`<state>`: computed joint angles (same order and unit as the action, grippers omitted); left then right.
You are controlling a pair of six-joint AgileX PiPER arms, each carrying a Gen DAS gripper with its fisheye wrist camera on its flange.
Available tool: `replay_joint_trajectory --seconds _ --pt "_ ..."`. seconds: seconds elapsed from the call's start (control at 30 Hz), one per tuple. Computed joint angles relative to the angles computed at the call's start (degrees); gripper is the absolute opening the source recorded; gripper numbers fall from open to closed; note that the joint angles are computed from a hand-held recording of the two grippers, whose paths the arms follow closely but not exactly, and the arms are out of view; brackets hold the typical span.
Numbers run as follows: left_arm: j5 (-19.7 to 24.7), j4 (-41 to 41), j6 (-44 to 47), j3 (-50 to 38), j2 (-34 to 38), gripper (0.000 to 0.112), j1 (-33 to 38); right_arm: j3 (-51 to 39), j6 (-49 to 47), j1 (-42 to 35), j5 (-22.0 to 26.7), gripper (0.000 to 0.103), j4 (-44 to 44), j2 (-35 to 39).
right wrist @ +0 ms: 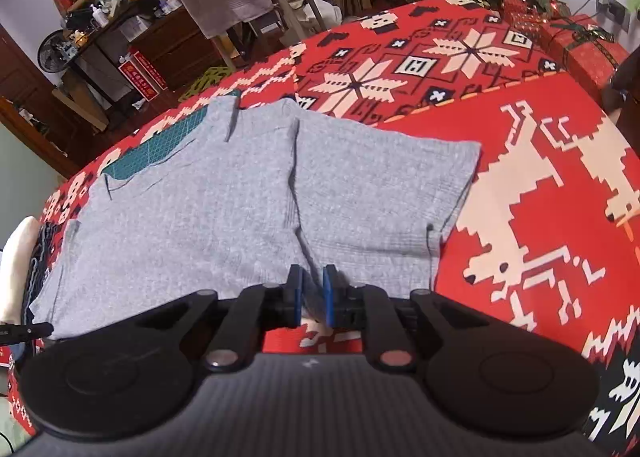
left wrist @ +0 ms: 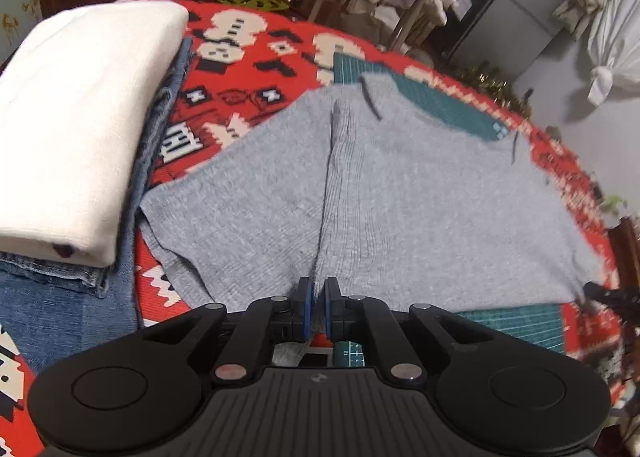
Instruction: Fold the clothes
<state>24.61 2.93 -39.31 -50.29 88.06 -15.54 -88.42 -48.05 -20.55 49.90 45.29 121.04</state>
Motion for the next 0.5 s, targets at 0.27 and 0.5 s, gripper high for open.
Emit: replay_joint_trajectory --seconds 0.27,0.5 --pt "6.8 12.8 -16.6 -0.6 -0.4 0.037 -0.1 -0.8 0.8 -1.0 0.9 0.014 1.3 0.6" --pt "13.4 21.2 -24.6 -3.8 3.6 0.037 -2.9 -0.5 0.4 -0.3 0.4 0.015 1.0 0.3"
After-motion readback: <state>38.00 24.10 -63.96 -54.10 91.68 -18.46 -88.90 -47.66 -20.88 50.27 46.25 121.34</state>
